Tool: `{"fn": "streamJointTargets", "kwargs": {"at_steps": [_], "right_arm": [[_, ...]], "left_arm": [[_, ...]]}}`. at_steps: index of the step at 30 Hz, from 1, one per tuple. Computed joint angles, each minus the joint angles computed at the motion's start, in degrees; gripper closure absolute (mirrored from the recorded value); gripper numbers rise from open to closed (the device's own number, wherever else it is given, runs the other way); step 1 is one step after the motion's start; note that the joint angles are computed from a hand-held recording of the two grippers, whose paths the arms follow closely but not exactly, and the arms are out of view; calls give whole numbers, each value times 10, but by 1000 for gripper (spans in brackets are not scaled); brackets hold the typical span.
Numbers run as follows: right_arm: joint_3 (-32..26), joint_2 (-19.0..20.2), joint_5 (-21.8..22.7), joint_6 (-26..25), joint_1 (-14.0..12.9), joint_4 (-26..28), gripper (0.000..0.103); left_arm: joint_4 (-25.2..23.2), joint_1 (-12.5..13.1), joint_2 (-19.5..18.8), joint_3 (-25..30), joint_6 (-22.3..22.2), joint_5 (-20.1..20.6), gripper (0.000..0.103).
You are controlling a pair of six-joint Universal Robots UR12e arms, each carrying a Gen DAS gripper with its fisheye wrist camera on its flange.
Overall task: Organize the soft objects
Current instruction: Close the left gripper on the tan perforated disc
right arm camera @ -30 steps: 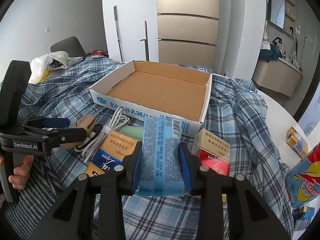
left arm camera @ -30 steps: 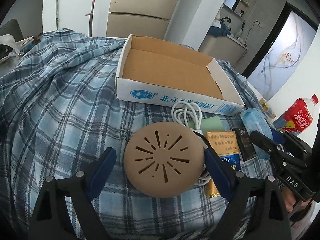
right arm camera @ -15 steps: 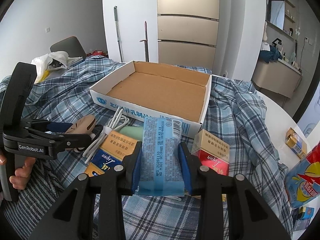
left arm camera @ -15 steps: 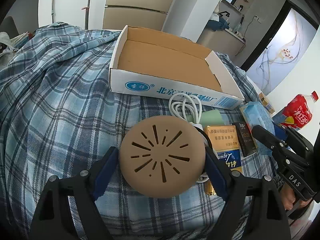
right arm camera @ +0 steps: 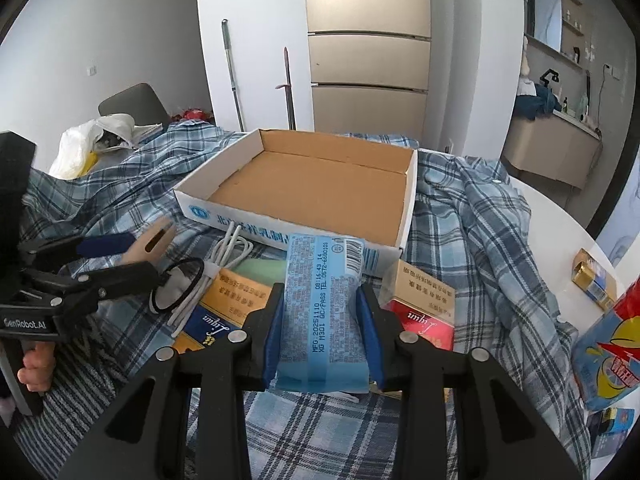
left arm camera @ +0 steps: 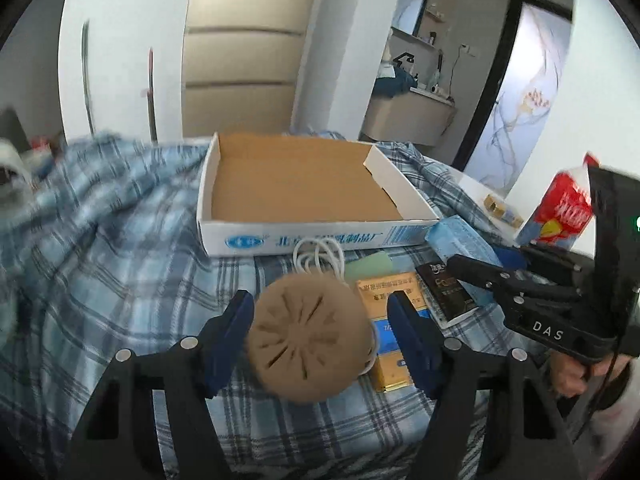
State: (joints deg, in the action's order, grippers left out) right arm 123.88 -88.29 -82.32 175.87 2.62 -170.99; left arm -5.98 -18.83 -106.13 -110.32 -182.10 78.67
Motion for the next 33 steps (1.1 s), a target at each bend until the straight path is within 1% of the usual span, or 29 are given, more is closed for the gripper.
{"fn": "streamJointTargets", "kwargs": {"at_steps": [1,2,7,9,10,13,14,16,17,22,26,27,29,31,33], "right_arm": [[-1,1,-3,-3,2,1,69],[-1,1,-5,-5,3,2,69],[-1,1,-3,-3,2,1,69],[-2,2,-4,-3,3,3,69],[-2,2,-5,-3,3,3,69],[-2,1,-6,-5,4,1,69],[-1,1,-6,-5,4,1,69],[-2,1,-6,-5,4,1,69],[-2,1,-6,-5,4,3,69],[-1,0,-6,-4,4,2,69],[-1,0,-7,-4,4,3,69],[-1,0,-7,-4,4,3,69],[-1,0,-7,-3,4,4,69],[-1,0,-6,-4,4,3,69],[-1,0,-6,-4,3,2,69]], "left_arm": [[-3,-5,0,1,5,14,31],[-10,-6,-1,5,7,14,31],[-51,9,-2,13,-15,-23,30],[-76,13,-6,19,-29,-28,25],[-89,15,-7,21,-37,-33,18],[-112,26,-9,24,-56,-66,17],[-135,31,-11,29,-59,-82,16],[-162,36,-14,34,-76,-91,15],[-167,38,-14,35,-84,-92,14],[-156,42,-13,30,-116,-81,11],[-143,48,-12,24,-126,-94,11],[-140,49,-11,22,-122,-98,11],[-130,47,-9,19,-96,-109,11],[-121,38,-4,17,-66,-94,11],[-123,32,-1,18,-44,-86,11]]}}
